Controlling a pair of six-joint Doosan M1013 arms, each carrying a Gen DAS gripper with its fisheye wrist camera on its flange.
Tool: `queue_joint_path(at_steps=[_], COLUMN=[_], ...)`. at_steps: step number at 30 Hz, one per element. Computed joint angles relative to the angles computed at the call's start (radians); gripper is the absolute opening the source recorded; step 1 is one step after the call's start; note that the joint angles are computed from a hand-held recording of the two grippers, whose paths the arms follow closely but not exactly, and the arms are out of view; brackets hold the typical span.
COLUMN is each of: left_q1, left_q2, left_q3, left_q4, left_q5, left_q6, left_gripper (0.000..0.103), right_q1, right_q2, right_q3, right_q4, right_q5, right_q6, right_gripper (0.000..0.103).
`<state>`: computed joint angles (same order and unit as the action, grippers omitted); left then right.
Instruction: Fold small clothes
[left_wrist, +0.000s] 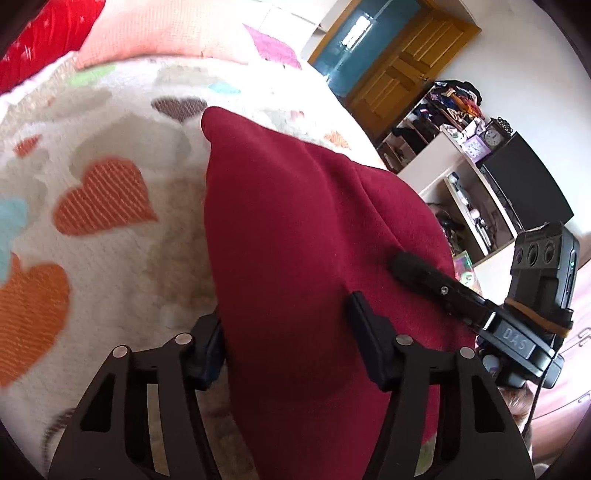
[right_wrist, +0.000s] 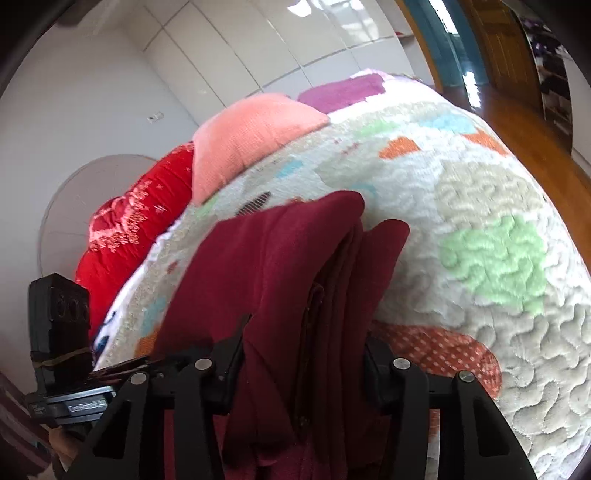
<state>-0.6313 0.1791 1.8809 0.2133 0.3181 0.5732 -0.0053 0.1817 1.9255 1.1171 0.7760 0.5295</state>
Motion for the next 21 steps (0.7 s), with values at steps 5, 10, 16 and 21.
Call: queue_joint_path(at_steps=[5, 10, 16, 21], left_q1=[0.008, 0.034, 0.009, -0.022], left_q2=[-0.058, -0.071, -0.072, -0.038], left_q3=[0.012, 0.038, 0.054, 0.020], left_q4=[0.244, 0.325, 0.473, 0.538], left_q5=[0.090, 0.191, 0.289, 0.356], left_q6=[-0.200, -0.300, -0.430, -0.445], left_gripper=[0.060, 0.060, 0.061, 0.063], right_q1=[0.042, 0.115, 0.182, 0.192], right_q2=[0.006, 0.068, 0.012, -0.044], right_q3=[-0.029, -0.082, -0.050, -0.025], right_q4=[0.058, 0.021, -0.163, -0.018], right_q5=[0.045, 0.051, -0.162, -0.182], right_q6=[-0.036, 0.078, 0.113, -0.121], right_gripper=[0.048, 0.062, 0.064, 0.062])
